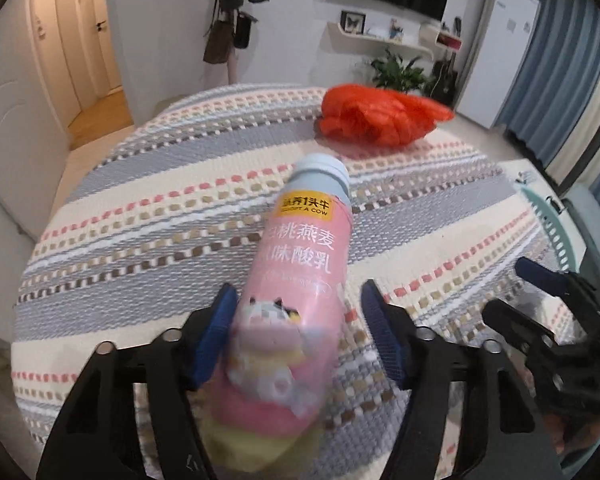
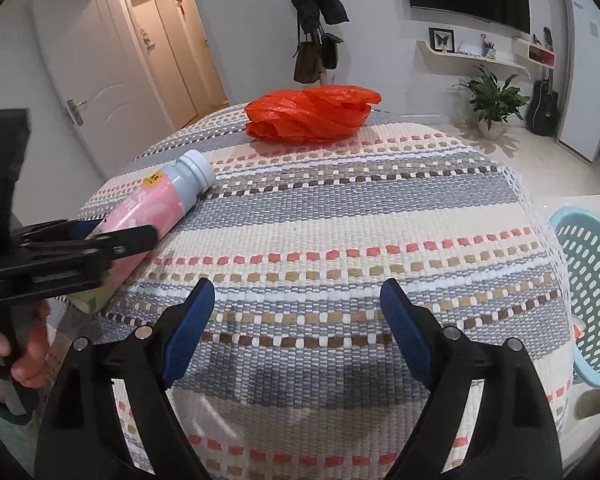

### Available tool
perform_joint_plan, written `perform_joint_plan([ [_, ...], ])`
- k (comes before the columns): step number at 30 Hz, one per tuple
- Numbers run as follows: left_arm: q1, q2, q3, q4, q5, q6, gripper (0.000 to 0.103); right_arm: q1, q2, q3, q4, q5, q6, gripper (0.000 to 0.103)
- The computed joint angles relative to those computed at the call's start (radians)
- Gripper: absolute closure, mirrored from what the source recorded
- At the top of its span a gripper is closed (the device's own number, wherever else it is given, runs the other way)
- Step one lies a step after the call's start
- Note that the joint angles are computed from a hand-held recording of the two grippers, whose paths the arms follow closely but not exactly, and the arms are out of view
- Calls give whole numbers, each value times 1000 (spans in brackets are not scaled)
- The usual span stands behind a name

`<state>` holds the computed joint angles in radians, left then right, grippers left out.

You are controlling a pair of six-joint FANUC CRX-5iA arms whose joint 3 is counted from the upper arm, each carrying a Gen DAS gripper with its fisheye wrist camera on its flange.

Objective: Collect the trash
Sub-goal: 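Grasp the pink drink bottle with the left gripper while the right grasps the red plastic bag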

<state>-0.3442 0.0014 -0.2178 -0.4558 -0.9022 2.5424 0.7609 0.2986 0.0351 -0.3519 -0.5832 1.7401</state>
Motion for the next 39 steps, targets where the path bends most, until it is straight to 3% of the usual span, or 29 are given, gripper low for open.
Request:
perform_joint_plan([
  [2,0,26,18,5,-11,9,54,7,0,-5,13,9,-6,21],
  [4,-23,39,36,-30,-28,63,56,10,-1,-8,20,15,-9,21],
  [9,-54,-12,-19,-89,44,242,56,-13,13,37,-43,-45,45,21],
  [14,-137,-44,-37,-285,33,501,56,-11,30,111,27,-65,21,21],
  [20,-184,-58,-54,-370,-18,678,56,5,110,245,121,-41,-32,20],
  [30,-182,-101,-87,-389,-6,720,56,38,363,554,269,-109,-170,20],
  [34,-155,-117,-109,-366,39,718,56,31,479,712,265,-230,-205,18],
  [39,-135,-143,-139,-351,88,730,56,29,495,716,239,-204,-209,15],
])
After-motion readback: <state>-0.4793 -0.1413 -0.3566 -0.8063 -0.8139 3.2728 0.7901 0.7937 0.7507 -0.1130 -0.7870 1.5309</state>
